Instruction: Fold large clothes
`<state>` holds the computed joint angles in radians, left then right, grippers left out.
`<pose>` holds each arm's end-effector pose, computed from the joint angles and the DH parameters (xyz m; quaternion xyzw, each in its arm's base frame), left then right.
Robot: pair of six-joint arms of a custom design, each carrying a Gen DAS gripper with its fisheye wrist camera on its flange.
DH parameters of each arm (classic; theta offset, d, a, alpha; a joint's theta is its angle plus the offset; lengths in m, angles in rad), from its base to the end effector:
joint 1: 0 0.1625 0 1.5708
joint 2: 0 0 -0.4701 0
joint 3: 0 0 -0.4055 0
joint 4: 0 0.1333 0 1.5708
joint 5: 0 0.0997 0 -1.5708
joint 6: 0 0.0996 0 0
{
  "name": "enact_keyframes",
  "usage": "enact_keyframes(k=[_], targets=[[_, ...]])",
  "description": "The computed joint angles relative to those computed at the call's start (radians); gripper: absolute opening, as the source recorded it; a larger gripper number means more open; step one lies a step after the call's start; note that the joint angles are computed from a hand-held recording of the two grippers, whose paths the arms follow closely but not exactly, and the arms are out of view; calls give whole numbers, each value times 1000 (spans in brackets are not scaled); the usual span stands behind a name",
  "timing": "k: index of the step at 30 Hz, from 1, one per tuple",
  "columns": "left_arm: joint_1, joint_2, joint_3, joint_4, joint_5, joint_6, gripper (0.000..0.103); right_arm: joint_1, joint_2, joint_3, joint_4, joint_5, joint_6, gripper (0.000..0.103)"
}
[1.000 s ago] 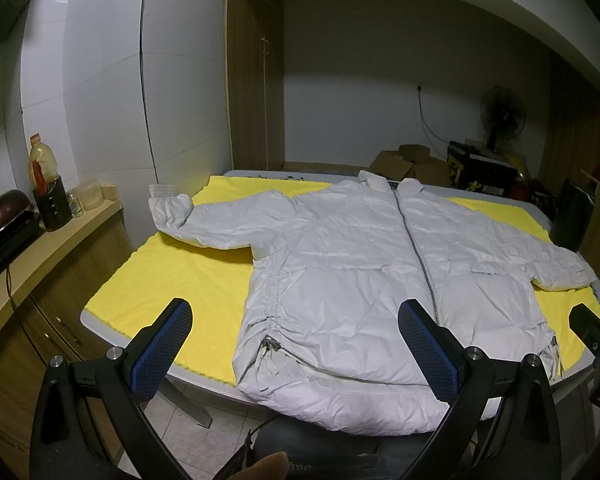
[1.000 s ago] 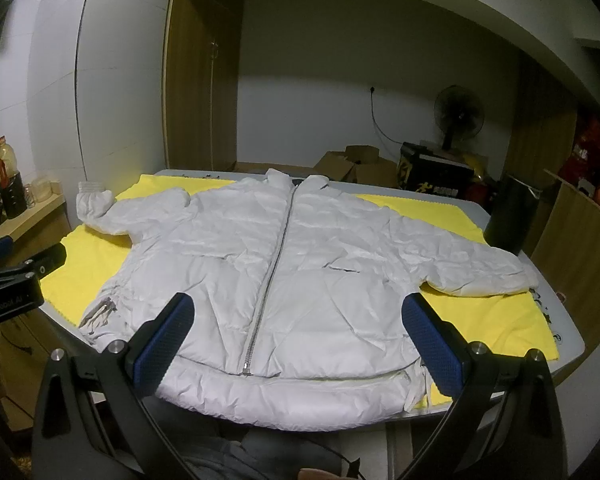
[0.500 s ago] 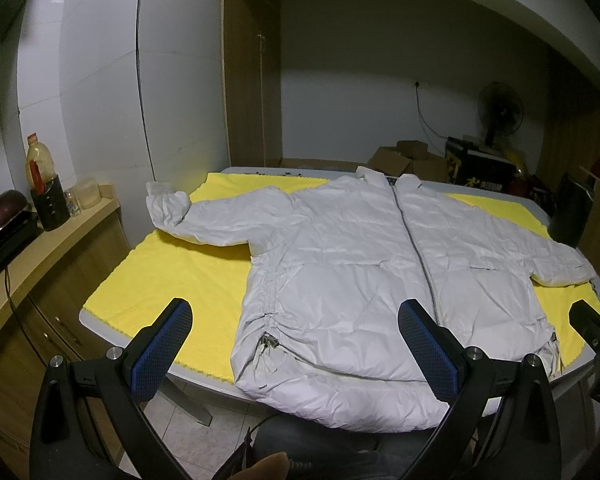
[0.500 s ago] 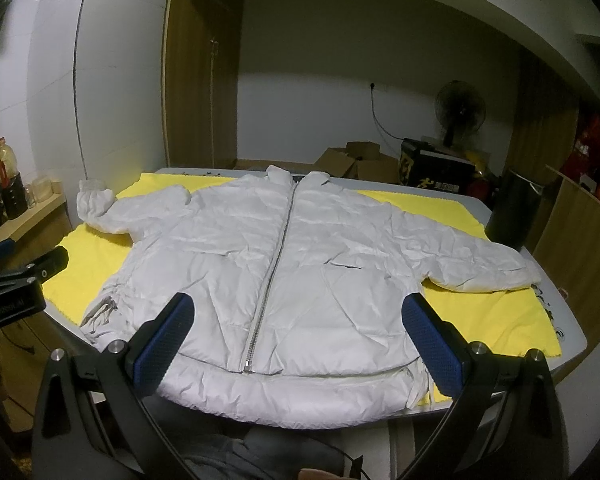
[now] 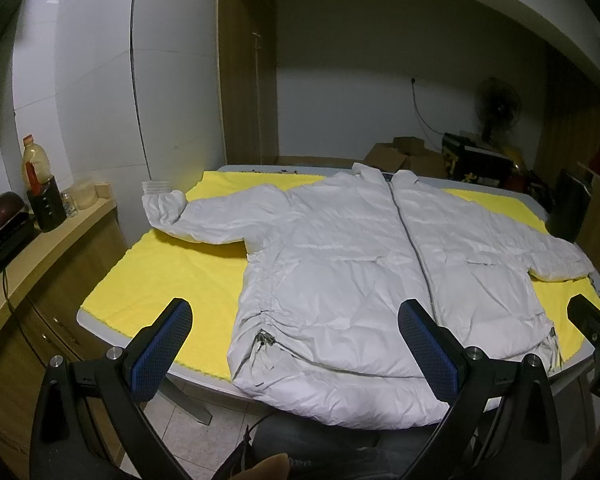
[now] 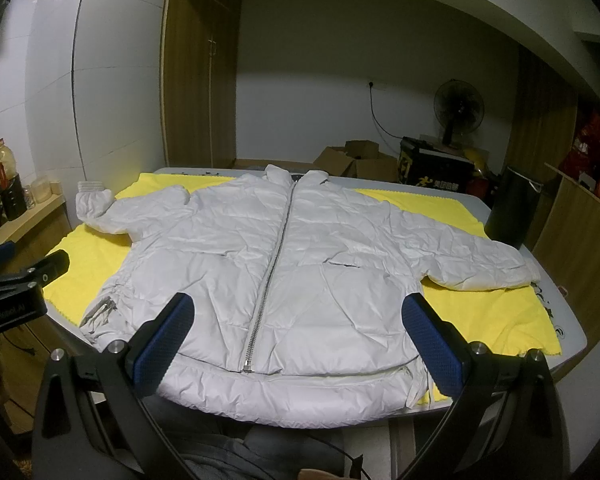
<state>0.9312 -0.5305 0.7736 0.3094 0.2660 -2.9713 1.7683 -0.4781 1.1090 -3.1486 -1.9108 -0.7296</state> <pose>-0.2750 -0.7539 0.2041 0.0014 0.7543 -0.5000 0.4255 0.2707 -0.8425 0.1657 0.3232 -0.8191 0.3940 0.2634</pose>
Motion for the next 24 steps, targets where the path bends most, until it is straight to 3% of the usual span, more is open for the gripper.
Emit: enact_keyframes(k=[15, 24], targets=[[3, 15, -31, 64, 21, -40, 103, -2, 0, -1, 0, 4, -2, 103], [3, 9, -18, 40, 22, -24, 103, -1, -1, -1, 1, 5, 5, 103]])
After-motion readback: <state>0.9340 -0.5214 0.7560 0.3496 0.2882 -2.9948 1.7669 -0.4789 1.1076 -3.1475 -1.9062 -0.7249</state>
